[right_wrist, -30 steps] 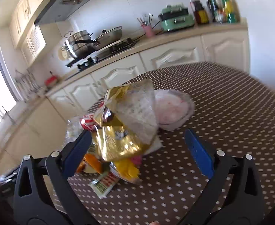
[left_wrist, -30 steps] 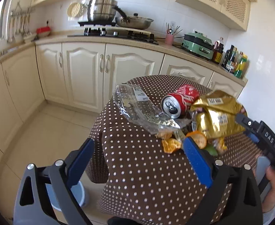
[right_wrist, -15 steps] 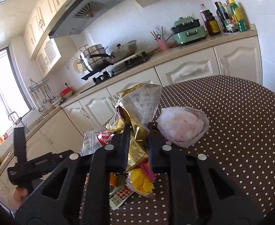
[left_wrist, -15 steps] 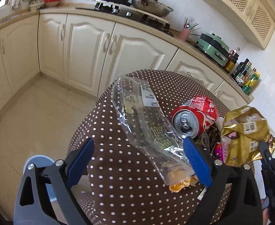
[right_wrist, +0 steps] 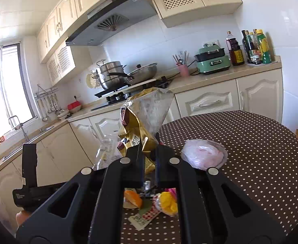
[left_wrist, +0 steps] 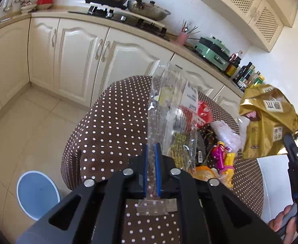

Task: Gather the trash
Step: 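Carry the bags over the blue bin with the right gripper while the left gripper drops a clear wrapper in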

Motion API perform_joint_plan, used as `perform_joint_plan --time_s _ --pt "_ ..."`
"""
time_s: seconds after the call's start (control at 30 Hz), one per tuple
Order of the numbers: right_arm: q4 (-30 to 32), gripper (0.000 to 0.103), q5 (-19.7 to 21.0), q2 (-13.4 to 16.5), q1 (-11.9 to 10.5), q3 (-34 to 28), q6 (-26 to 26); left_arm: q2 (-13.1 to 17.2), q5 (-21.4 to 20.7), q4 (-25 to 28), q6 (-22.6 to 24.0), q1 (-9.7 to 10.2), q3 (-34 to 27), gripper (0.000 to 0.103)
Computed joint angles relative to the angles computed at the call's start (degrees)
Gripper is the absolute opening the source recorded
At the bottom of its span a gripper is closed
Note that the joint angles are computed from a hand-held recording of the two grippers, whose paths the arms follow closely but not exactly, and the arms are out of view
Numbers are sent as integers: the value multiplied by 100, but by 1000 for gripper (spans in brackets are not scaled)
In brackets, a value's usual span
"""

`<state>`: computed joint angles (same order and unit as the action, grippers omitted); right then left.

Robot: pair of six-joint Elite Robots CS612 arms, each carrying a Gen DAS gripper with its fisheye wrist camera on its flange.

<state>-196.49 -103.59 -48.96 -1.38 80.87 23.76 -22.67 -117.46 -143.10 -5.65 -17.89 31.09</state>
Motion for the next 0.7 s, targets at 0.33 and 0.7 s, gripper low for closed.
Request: perform_joint_plan --time_s 0.33,0.7 --pt "326 7 598 255 322 -624 -298 -603 109 -1292 -479 421 1189 5" --pt "2437 7 1587 1623 919 -2764 -724 -466 1531 -661 -552 966 1319 5"
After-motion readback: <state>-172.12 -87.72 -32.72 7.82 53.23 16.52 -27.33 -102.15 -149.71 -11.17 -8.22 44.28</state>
